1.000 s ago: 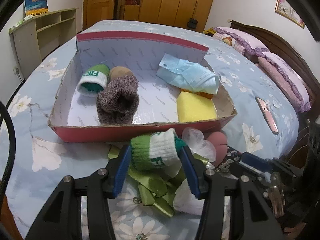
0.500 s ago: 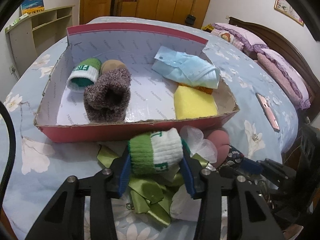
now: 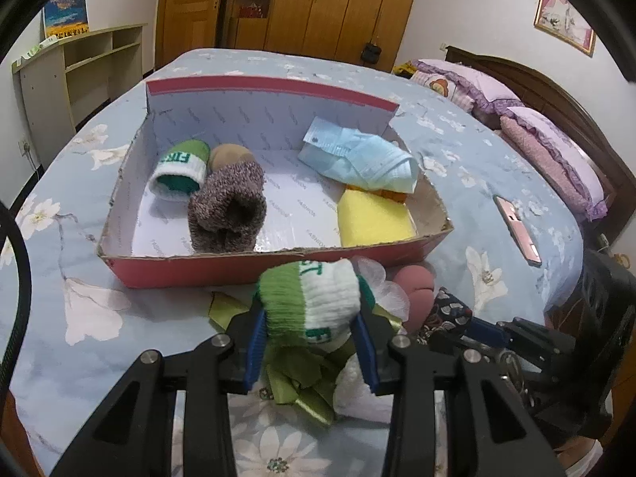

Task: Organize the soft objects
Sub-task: 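Grasp the navy patterned pouch with the right gripper while left grasps another green-white wristband, then carry the pouch and wristband into the box and open both grippers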

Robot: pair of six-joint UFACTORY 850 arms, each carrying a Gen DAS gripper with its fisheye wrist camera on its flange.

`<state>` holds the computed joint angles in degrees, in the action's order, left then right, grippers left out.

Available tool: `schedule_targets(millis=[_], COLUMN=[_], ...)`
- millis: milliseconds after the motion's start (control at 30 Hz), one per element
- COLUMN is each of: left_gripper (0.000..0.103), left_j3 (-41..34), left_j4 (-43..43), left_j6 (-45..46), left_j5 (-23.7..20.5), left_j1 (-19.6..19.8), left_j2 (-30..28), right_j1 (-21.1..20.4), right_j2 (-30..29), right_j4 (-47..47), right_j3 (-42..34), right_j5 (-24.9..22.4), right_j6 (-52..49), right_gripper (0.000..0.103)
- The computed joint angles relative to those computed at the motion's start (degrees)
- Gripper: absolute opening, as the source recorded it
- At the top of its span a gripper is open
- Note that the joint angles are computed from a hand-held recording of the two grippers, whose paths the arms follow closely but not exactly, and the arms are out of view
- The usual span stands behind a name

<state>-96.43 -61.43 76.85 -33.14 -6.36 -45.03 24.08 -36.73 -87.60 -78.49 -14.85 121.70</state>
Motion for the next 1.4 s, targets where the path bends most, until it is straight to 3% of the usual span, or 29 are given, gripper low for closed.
schedule_targets(millis=[733,1067,1400], left_gripper=[0.041,0.041,0.041], left_j3=[3.2,2.0,-0.1], left_j4=[-8.3,-9.3,-9.3], left_j6=[7.3,7.7,7.5], left_j5=[2.2,2.6,6.5], left_j1=[2.7,3.3,3.2], left_j2=[3.5,3.2,2.0], right_j1=[2.4,2.6,2.3], right_j2=[2.2,0.5,-1.9], right_j4=[-0.2,6.5,12.7], right_j3=[-0.9,-4.7,-9.9], right_j5=[-3.2,-3.6,-5.1], right_j6=[-1.6,-10.0,-18.6], right_gripper=[0.035,0.035,0.035])
